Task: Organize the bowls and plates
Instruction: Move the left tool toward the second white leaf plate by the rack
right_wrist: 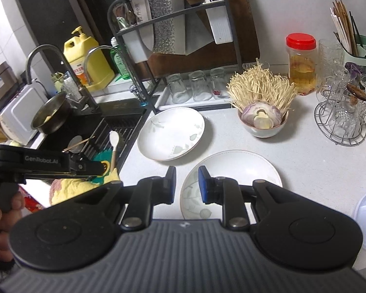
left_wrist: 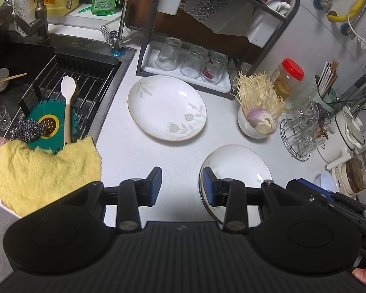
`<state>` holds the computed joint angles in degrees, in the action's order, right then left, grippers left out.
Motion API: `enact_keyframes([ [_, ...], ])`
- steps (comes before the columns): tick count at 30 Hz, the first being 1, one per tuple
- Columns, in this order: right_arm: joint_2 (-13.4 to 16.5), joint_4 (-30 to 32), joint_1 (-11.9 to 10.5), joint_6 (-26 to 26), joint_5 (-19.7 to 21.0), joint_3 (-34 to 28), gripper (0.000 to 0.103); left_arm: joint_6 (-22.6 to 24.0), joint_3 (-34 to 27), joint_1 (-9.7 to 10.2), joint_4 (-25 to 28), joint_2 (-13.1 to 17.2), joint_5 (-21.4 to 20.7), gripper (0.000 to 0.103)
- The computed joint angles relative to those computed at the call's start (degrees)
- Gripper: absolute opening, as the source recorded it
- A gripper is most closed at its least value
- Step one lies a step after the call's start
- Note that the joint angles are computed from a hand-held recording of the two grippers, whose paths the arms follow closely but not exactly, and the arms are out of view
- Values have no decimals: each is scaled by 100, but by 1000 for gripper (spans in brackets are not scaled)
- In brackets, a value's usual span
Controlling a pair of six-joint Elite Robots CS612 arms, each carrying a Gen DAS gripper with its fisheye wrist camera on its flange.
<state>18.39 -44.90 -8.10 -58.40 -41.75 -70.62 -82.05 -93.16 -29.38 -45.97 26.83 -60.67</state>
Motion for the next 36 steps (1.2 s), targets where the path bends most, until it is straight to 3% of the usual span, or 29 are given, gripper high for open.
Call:
enact_keyframes([
  [10, 37, -542, 208, 571, -196, 30, 23, 530, -123, 305, -270, 139, -241, 42],
  [17, 36, -767, 342, 853, -301, 95, 24, 742, -194, 464, -347, 216, -348, 48],
  [25, -2, -1043, 481, 1192, -479, 264, 26, 909, -212, 652, -431, 321, -512, 66],
  [27, 2, -1121, 505, 1308, -491, 303, 46, 909, -196, 694, -411, 336, -500, 70],
  [31, -28, -1243, 562, 1474, -479, 445, 60, 935, -146, 811, -389, 356, -588, 84],
  [33, -27, -1384, 595, 1667, -498, 507, 85, 987, -121, 871, -387, 375, -632, 89],
  [36, -68, -1481, 662, 1872, -608, 676, 89, 1075, -64, 960, -378, 402, -704, 94],
])
